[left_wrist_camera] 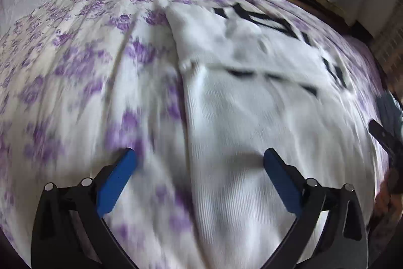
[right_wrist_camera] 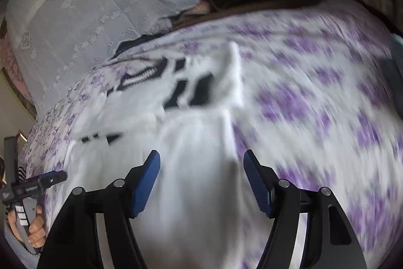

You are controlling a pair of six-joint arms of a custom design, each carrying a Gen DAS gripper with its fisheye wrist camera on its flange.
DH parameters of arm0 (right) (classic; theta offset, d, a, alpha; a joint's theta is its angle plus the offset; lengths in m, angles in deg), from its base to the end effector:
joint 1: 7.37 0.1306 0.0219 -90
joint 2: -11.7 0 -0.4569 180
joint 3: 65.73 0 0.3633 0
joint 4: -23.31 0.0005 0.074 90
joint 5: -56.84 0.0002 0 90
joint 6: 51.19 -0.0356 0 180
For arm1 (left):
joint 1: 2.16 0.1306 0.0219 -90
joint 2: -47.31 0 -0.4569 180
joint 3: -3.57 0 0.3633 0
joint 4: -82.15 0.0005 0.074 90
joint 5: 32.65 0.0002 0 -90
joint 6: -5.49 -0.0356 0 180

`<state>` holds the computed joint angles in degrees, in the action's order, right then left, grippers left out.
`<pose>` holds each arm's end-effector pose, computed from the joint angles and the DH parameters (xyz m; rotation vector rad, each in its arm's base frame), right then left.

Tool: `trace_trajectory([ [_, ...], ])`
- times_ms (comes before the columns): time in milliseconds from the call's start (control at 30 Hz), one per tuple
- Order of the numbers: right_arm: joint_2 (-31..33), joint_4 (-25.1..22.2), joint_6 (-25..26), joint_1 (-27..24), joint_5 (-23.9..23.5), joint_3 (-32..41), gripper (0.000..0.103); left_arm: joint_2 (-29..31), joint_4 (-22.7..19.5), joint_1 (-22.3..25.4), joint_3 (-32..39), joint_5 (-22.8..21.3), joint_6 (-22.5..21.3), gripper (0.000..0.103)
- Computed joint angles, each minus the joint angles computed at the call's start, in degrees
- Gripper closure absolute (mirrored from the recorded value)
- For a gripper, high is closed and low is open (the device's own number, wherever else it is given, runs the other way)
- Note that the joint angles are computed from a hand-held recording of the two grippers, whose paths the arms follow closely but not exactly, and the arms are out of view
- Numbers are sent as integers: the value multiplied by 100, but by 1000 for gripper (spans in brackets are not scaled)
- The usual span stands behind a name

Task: Fold small clothes
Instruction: 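Grasp the black-striped hem ribbing with the right tool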

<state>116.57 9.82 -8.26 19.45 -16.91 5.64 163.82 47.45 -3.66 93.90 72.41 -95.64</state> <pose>0.4650 0.2234 0.2924 0.5465 2.3039 0.2901 0.6040 -0.0256 0.2844 0.3748 2.5748 -0.2858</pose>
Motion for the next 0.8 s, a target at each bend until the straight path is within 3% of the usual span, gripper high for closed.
trace_trajectory([
  [200, -574, 792, -480, 357, -1, -1014, 34, -517, -32, 166, -847, 537, -691, 4],
  [367, -756, 1351, -726, 511, -337, -1465, 34, -669, -534, 234, -1070, 1337, -1236, 4],
  [467, -781, 1679, -765, 551, -563, -1588, 34, -687, -588, 204, -1154, 1443, -1276, 4],
  [533, -751, 1777, -807, 567, -781, -1601, 47, -659, -715, 223, -1133, 1660, -1230, 4],
  [567, -726, 1815, -849, 578, -928, -1604, 49, -646, -798, 238, -1132, 1816, -1218, 4],
  [633, -738, 1908, -859, 624, -1076, -1634, 49, -688, -1001, 286, -1230, 2158, -1382, 4],
  [800, -797, 2153, -960, 765, -1258, -1791, 49, -904, -968, 336, -1606, 2454, -1583, 4],
])
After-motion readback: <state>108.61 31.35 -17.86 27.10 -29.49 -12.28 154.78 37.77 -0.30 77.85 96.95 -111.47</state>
